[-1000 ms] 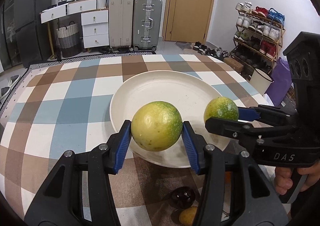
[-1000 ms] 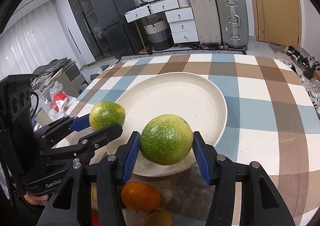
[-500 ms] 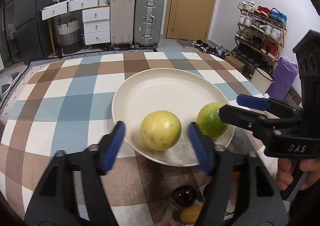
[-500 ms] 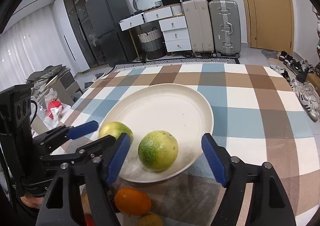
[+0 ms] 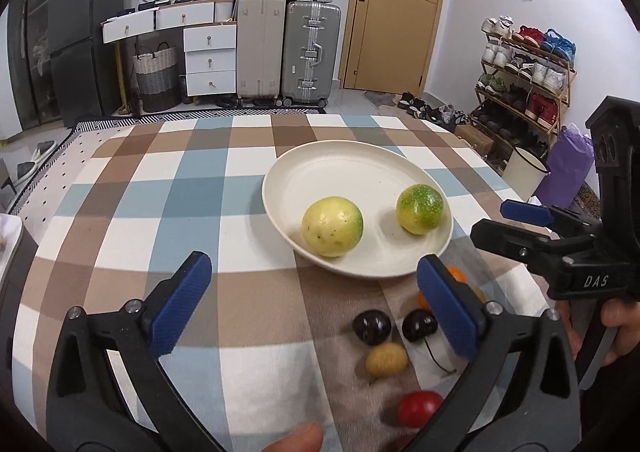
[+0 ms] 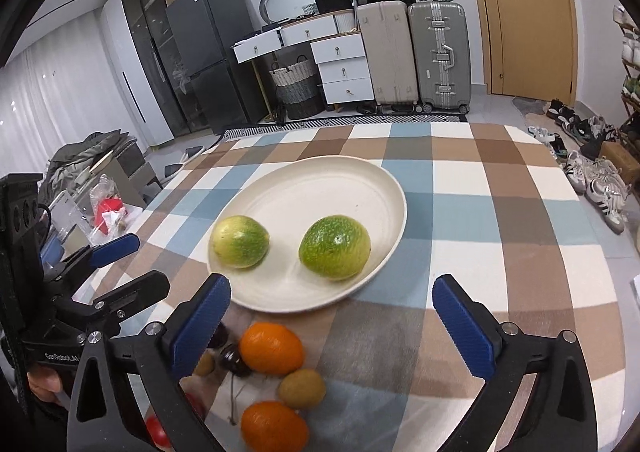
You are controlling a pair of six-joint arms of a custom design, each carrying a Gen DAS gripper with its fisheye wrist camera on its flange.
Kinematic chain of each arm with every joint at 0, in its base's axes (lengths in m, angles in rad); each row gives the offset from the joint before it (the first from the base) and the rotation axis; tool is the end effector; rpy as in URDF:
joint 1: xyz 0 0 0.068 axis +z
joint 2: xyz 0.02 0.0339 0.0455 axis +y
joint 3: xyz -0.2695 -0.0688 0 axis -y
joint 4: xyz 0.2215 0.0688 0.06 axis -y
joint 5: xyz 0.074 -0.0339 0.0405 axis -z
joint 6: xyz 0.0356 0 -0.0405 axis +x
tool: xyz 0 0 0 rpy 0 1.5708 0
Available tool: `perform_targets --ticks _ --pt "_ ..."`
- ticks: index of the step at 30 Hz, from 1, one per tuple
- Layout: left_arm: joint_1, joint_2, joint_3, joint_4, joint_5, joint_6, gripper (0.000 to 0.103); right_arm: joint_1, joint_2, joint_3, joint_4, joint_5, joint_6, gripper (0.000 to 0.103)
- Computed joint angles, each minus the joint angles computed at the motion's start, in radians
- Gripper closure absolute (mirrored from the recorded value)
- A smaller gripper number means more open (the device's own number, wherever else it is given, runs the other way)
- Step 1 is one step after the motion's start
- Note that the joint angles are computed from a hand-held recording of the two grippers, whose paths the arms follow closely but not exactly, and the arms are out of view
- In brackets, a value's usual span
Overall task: Organize fruits
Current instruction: 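Withdraw both tools from the plate toward the remaining fruits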
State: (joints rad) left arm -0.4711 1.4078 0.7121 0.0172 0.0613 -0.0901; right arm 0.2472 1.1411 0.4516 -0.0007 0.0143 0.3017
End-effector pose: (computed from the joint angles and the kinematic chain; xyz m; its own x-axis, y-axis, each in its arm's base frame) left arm 0.2396 -0.1245 0.2148 -0.6016 0.2056 -0.7719 0.4432 0.8899 -0.1083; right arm 0.1953 0.0488 0.1941 -0.6590 0.1401 -0.7390 -0.0400 0.9746 0.2204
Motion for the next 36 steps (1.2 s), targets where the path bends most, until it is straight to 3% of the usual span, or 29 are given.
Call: perform_targets --ticks 7,14,21,36 --pt "-0.005 -0.189 -0.097 -0.089 -0.014 -0.006 0.000 0.129 -0.144 -0.018 -0.149 0.097 0.048 0.000" --pt "-0.053 -0.373 -0.169 -0.195 -0.060 -0.023 0.000 0.349 -0.293 -0.032 -0.349 0.279 0.203 0.000" --pt "-0.086 -0.506 -0.234 -0.272 -0.082 -0.079 0.000 0.545 -0.363 -0.045 -0.456 0.389 0.319 0.000" --pt "-0.158 -0.500 -0.259 -0.270 -0.121 -0.110 0.000 0.471 -0.311 -0.095 -0.377 0.279 0.304 0.001"
